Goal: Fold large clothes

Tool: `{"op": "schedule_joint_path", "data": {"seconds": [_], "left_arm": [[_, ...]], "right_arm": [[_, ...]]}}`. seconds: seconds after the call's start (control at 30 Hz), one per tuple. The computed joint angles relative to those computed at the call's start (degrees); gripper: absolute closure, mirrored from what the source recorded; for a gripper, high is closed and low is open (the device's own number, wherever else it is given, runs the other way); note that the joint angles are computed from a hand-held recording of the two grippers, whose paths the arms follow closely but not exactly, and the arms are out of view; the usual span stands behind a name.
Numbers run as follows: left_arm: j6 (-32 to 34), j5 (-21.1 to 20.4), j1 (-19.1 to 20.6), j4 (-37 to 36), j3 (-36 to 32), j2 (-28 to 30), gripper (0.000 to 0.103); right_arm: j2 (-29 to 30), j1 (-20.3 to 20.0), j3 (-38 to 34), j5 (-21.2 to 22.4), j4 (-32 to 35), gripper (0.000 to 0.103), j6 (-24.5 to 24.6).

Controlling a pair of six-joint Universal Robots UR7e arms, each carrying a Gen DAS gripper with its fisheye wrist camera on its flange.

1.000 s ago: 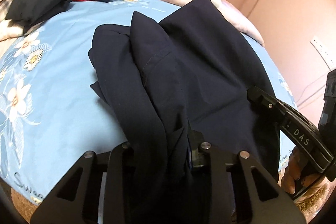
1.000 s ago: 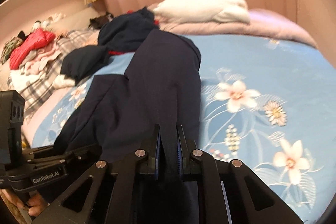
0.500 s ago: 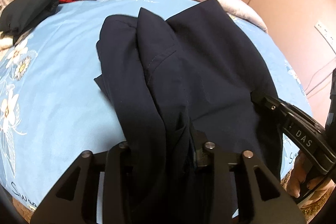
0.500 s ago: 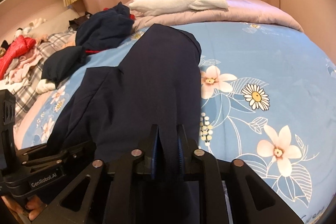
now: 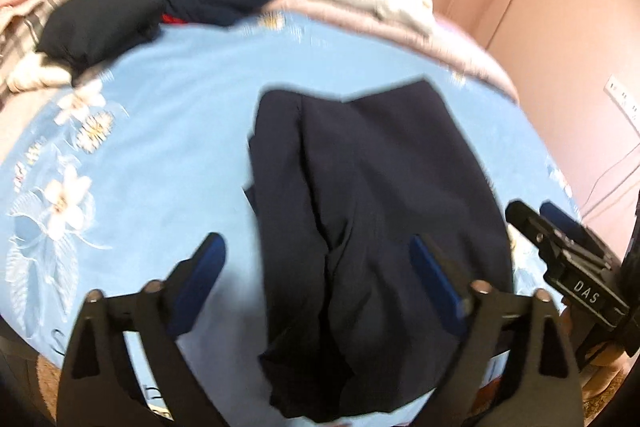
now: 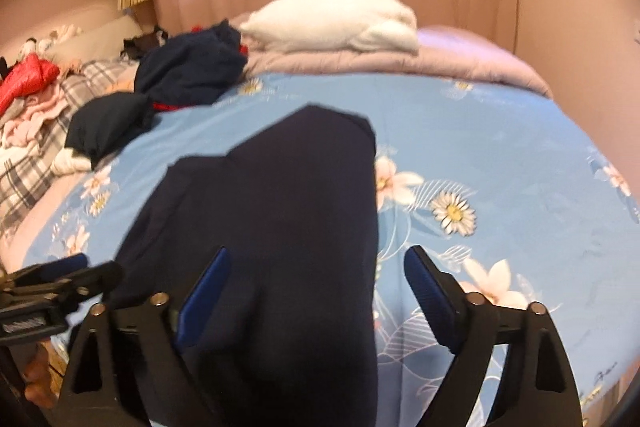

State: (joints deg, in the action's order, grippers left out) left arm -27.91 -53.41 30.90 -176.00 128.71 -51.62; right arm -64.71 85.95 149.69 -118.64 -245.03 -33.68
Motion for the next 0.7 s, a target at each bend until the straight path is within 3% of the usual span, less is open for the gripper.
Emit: {"op": "schedule_joint_path", "data": {"seconds": [0.13,0.43,0.7], "left_arm": [[-1.3,2.8,-2.5,-1.6,2.9,-3.4,0.000],[-3.7,5.2,-4.8,0.6,4.4,-5.7,0.000],[-3.2,4.3,-5.4,-0.2,5.4,-6.0,0.000]], "right_arm": [[0.4,2.3,0.7,-1.6,-3.7,0.002,-0.7],[1.7,5.4,1.9,-4.0,-9.3,0.001,0.8],[3.6,7.3,1.8,-6.1,-12.2,0.001,0.7]]}}
